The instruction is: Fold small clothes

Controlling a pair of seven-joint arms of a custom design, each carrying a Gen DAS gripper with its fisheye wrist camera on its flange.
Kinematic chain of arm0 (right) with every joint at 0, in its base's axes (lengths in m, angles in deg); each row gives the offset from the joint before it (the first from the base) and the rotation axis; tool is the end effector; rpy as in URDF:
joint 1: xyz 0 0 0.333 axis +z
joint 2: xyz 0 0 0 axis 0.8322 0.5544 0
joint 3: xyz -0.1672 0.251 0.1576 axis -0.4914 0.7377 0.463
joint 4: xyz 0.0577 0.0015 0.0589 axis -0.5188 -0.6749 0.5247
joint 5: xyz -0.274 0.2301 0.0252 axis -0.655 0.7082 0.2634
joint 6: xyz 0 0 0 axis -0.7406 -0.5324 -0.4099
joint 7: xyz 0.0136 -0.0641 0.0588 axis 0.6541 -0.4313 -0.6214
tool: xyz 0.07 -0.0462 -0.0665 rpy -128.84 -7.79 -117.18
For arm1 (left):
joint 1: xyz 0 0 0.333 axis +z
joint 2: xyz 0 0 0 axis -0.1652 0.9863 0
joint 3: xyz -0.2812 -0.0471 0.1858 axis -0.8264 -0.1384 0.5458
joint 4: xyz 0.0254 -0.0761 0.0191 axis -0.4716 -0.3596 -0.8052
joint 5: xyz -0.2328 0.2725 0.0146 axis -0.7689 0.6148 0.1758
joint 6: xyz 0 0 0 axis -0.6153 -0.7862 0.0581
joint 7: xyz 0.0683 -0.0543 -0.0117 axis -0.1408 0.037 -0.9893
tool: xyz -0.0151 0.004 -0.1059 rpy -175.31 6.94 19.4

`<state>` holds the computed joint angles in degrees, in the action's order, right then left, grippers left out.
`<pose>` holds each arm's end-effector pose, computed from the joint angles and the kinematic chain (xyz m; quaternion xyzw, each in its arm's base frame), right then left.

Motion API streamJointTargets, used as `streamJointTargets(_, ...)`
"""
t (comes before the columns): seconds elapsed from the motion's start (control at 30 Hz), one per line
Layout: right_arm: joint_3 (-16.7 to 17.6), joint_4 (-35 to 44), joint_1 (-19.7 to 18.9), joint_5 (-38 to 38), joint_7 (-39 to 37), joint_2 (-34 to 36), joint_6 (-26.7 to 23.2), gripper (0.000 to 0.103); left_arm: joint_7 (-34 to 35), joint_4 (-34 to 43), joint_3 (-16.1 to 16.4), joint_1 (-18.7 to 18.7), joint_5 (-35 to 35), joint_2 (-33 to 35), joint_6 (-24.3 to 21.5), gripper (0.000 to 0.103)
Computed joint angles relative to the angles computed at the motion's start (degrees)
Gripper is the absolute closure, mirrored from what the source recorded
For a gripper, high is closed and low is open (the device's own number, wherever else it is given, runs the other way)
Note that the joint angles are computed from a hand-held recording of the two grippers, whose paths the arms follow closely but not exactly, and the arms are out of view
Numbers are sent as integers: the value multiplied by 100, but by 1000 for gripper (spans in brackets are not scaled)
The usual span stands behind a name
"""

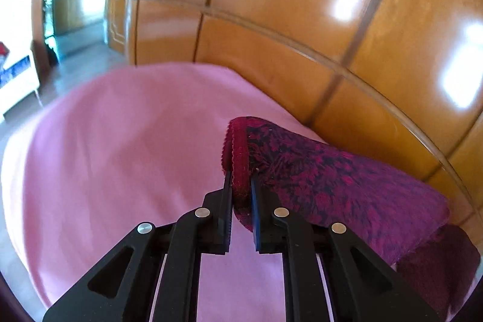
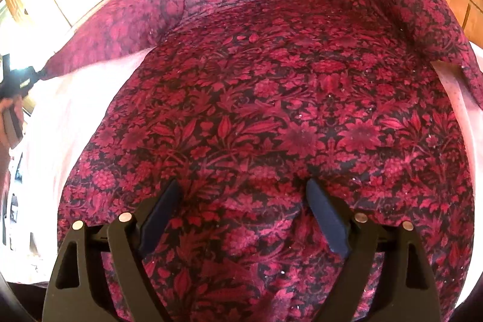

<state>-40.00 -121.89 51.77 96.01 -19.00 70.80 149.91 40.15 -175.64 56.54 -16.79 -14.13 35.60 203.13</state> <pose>0.5861 -0.0582 0.4974 -0.8422 0.4565 -0.0178 0.2864 0.3962 -0.1594 0.5960 -0.8938 0.1855 -0.2097 0.3504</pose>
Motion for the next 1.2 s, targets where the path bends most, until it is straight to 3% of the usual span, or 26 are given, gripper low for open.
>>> streamJointTargets(0.1, 11, -9, 11, -5, -20, 13, 50, 16, 265, 329, 106, 93, -75, 335, -233, 94)
streamJointTargets(0.23, 20, 5, 20, 2, 34, 33, 69, 16, 139, 479, 303, 165, -224, 769, -105, 90)
streamJointTargets(0.3, 21, -12, 14, 15, -2, 24, 72, 15, -36, 294, 294, 103, -179, 723, 188, 72)
streamJointTargets(0.33, 22, -22, 11, 26, -33, 19, 78, 15, -149, 262, 271, 80, -79, 749, 400, 57)
streamJointTargets(0.37, 22, -11, 5, 36, -63, 37, 72, 15, -295, 160, 236, 38, 50, 697, 687, 48)
streamJointTargets(0.4, 23, 9, 1, 38, -84, 53, 57, 15, -343, 118, 179, -38, 118, 703, 962, 48)
streamJointTargets(0.53, -9, 97, -54, 97, -183, 48, 73, 16, -90, -62, 58, -394, 186, 906, 2377, 48)
streamJointTargets(0.57, -35, 178, -90, 149, -139, 80, 114, 16, -131, -117, -11, -497, 279, 1038, 2988, 48)
streamJointTargets(0.63, -94, 320, -170, 204, -15, 153, 287, 16, -136, -129, -81, -629, 317, 1290, 3754, 48)
streamJointTargets(0.73, -189, 610, -360, 176, 223, 341, 459, 17, -604, -74, -203, -806, 717, 1785, 4868, 48)
streamJointTargets(0.8, -229, 693, -475, 91, 309, 416, 644, 18, -1038, 33, -207, -977, 1066, 2118, 5361, 48)
streamJointTargets(0.93, -304, 830, -739, -127, 518, 587, 692, 27, -2299, 308, 80, -1378, 2175, 2526, 5906, 48)
streamJointTargets(1.0, -296, 808, -850, -183, 515, 609, 584, 36, -2699, 428, 200, -1562, 2546, 2602, 5914, 55)
streamJointTargets(1.07, -286, 724, -951, -185, 443, 601, 438, 40, -1970, 364, 141, -1613, 1869, 2589, 5736, 80)
streamJointTargets(1.13, -269, 646, -1032, -78, 333, 569, 349, 47, -1454, 313, 127, -1676, 1426, 2516, 5495, 87)
streamJointTargets(1.2, -251, 595, -1081, 15, 178, 520, 239, 74, -1059, 372, 111, -1727, 1136, 2465, 5264, 89)
